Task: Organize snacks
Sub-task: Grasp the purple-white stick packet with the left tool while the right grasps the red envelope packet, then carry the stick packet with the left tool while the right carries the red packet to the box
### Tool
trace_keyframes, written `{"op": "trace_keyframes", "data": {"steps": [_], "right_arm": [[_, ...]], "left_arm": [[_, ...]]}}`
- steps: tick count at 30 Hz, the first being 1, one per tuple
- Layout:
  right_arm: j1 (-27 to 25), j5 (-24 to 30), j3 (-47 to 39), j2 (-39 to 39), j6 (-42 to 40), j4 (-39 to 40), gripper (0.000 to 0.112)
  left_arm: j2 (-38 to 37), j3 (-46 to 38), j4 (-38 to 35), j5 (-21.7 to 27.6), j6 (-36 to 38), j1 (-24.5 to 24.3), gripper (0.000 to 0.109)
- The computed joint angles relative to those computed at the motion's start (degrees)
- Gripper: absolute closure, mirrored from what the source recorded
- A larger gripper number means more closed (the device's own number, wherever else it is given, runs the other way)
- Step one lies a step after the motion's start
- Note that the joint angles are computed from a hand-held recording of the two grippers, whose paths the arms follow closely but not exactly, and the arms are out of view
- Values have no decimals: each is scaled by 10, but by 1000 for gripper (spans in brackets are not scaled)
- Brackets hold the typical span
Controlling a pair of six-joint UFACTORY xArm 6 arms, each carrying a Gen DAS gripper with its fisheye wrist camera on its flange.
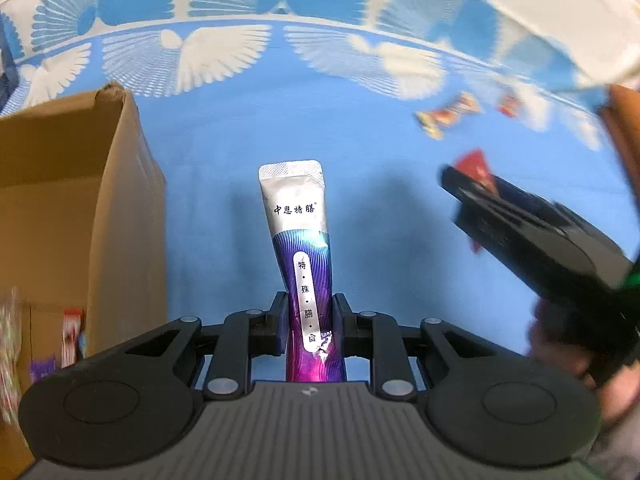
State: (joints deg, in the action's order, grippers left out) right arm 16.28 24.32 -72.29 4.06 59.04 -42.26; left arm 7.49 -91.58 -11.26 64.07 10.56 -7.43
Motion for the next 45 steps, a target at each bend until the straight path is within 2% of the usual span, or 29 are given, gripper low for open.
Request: {"op": "trace_keyframes", "data": {"steps": [6,10,15,23,26,31,36,45], "right_arm": [[94,102,30,-95,100,-43,59],[163,168,8,-114,105,-27,59],[244,214,-54,-99,74,6,59],[340,248,-195,-23,46,25,59],[367,257,-243,7,39,26,59],[403,280,-317,53,23,26,59],[440,316,-372,84,15,24,59],[466,330,-407,108,4,20,59]], "left_arm": [[-129,103,-55,25,93,38,84],[-180,128,-71,30,138,80,84],[-229,138,-91,43,172,158,84],[-250,108,-119,74,211,288,84],[-250,96,-139,97,229,340,84],[-257,90,-173,106,248,400,84],[-263,89,-201,114,271,439,84],[-270,83,-211,130,282,470,84]]}}
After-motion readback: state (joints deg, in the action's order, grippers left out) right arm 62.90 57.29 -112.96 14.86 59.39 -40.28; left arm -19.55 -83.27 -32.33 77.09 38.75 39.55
